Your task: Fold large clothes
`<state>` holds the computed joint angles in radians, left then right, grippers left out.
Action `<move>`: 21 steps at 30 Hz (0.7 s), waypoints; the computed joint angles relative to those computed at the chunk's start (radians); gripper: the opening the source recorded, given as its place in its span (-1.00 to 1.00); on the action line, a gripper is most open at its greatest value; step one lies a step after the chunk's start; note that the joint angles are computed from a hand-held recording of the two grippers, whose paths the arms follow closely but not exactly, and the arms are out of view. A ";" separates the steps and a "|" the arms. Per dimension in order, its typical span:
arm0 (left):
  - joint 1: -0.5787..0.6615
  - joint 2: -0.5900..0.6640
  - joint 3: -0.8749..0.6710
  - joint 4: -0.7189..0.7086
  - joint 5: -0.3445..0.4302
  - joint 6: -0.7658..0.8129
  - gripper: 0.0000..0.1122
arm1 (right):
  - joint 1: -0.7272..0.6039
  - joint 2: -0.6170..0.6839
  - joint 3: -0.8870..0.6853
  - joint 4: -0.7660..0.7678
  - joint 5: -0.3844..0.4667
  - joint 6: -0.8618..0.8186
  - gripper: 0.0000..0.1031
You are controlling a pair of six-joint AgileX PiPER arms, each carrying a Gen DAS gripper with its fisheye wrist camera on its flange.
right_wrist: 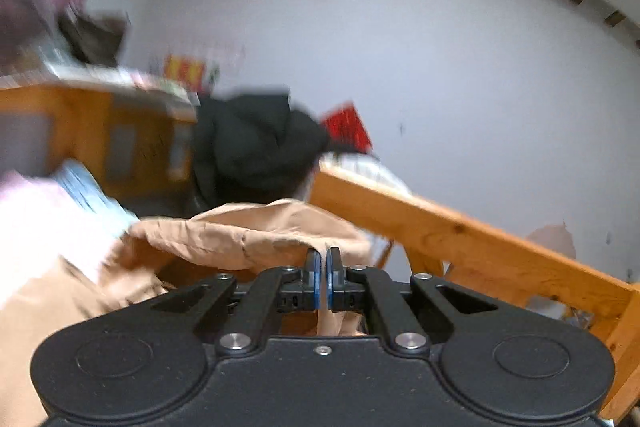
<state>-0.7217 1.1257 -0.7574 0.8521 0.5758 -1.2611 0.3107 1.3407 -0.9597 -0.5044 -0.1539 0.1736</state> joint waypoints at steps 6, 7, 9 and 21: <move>-0.019 -0.065 0.002 0.127 0.042 -0.075 0.79 | -0.080 -0.274 0.351 -0.283 -0.095 0.131 -0.97; -0.014 -0.061 -0.014 0.144 0.051 -0.056 0.80 | -0.104 -0.289 0.382 -0.355 -0.108 0.200 -0.96; 0.010 -0.017 -0.066 0.152 0.051 0.032 0.80 | -0.138 -0.344 0.449 -0.422 -0.111 0.289 -0.96; -0.036 0.518 -0.477 0.452 0.193 0.138 0.61 | -0.276 -0.380 0.476 -0.834 -0.227 0.718 -0.96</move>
<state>-0.7575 1.6438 -1.2342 1.3041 0.7689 -1.1233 0.0348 0.9606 -0.4833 -1.3385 -0.3810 0.8911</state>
